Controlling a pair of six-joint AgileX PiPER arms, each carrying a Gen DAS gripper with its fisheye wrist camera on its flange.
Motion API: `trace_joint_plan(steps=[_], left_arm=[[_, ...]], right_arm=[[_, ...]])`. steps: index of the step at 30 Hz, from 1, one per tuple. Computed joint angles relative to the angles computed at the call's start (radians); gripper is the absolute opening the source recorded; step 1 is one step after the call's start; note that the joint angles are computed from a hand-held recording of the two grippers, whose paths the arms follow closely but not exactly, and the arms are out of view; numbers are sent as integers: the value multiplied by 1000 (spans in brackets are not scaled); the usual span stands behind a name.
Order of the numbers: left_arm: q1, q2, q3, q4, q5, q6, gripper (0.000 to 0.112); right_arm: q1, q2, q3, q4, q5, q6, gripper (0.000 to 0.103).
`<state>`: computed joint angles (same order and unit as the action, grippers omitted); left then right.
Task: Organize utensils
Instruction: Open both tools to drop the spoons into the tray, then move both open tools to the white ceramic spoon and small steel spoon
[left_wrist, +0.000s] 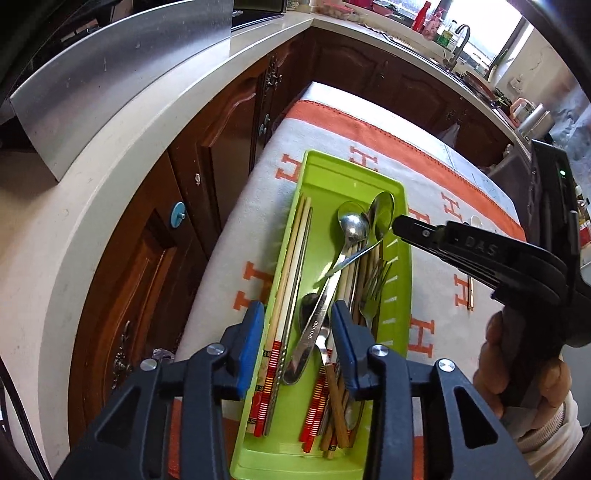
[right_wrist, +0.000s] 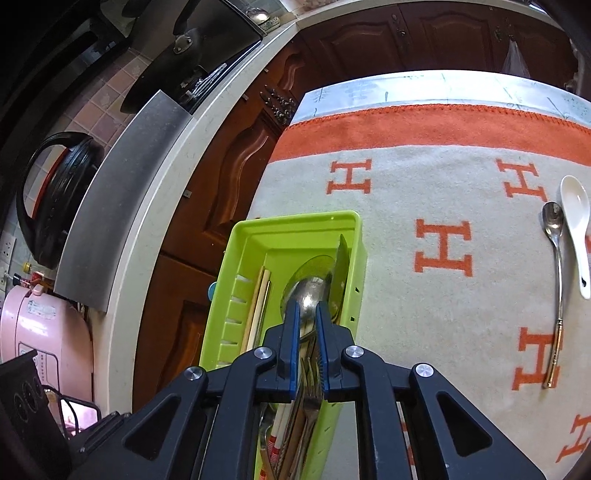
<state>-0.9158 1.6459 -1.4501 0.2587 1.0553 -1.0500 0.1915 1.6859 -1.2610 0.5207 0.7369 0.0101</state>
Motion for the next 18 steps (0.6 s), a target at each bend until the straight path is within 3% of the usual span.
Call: trace_joint_plan(steps=[12, 18], left_arm=[[-57, 26, -62, 46, 66, -49, 39], [-107, 68, -145, 66, 121, -65, 40]], right_arm=[[-116, -203, 151, 3, 126, -104, 12], [-262, -329, 252, 42, 207, -227, 13]])
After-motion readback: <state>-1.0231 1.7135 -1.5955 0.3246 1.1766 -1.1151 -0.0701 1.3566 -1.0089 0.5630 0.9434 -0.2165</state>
